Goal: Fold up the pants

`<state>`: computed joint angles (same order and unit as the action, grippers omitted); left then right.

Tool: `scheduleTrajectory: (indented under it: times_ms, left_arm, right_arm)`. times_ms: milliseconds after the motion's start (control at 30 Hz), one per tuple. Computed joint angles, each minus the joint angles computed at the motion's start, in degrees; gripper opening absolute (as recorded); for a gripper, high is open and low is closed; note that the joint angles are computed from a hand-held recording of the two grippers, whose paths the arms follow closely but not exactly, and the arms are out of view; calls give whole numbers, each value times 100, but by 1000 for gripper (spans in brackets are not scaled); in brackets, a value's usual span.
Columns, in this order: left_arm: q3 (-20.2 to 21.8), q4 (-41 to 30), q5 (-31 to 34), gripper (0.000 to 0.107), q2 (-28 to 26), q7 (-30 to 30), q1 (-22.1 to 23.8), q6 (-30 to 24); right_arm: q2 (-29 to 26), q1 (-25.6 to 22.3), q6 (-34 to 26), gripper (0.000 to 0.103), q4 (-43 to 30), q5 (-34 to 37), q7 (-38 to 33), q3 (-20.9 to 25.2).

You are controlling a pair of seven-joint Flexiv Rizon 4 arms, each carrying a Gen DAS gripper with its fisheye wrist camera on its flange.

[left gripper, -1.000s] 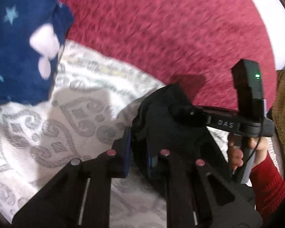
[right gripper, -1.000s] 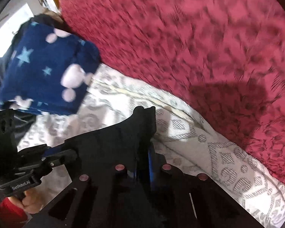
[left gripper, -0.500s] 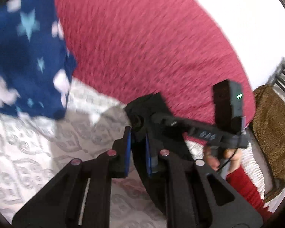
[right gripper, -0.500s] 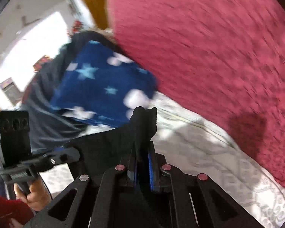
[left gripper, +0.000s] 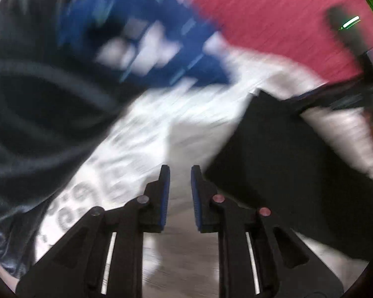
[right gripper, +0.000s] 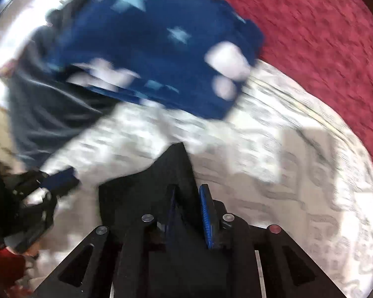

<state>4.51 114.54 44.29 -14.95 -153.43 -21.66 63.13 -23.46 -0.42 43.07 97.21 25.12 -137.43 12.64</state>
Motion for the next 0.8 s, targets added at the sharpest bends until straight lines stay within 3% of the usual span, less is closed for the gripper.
scheduleTrajectory:
  times_ms: [100, 167, 267, 367, 467, 600, 700, 800]
  left_arm:
    - [71, 195, -208, 18, 9, -107, 166, 174]
    - [181, 139, 236, 18, 202, -488, -12, 113]
    - [-18, -69, 914, 19, 517, -774, -259, -414]
    - [-378, -102, 843, 23, 566, -515, -170, -125]
    - [-706, -230, 266, 25, 271, 144, -152, 302]
    - [-1224, -902, -680, 25, -450, 1504, -416, 318]
    - [-1555, -1555, -1114, 25, -965, 2331, -733, 62]
    - [-1663, -2372, -1250, 28, -1454, 2948, -1200, -361]
  right_arm:
    - [232, 19, 680, 29, 318, -205, 440, -248]
    - [552, -325, 706, 40, 449, -48, 640, -377]
    - [1206, -988, 518, 44, 818, 395, 450, -627]
    - [2027, -1596, 321, 52, 1435, 427, 424, -1252]
    - [2486, -2143, 787, 63, 2049, -182, 622, -1939]
    - [2218, -2969, 1157, 63, 2169, -830, 1336, -2731]
    - [1653, -3550, 1138, 63, 1683, -394, 1399, -3048]
    - [1136, -4081, 935, 63, 1082, 281, 1200, -3033]
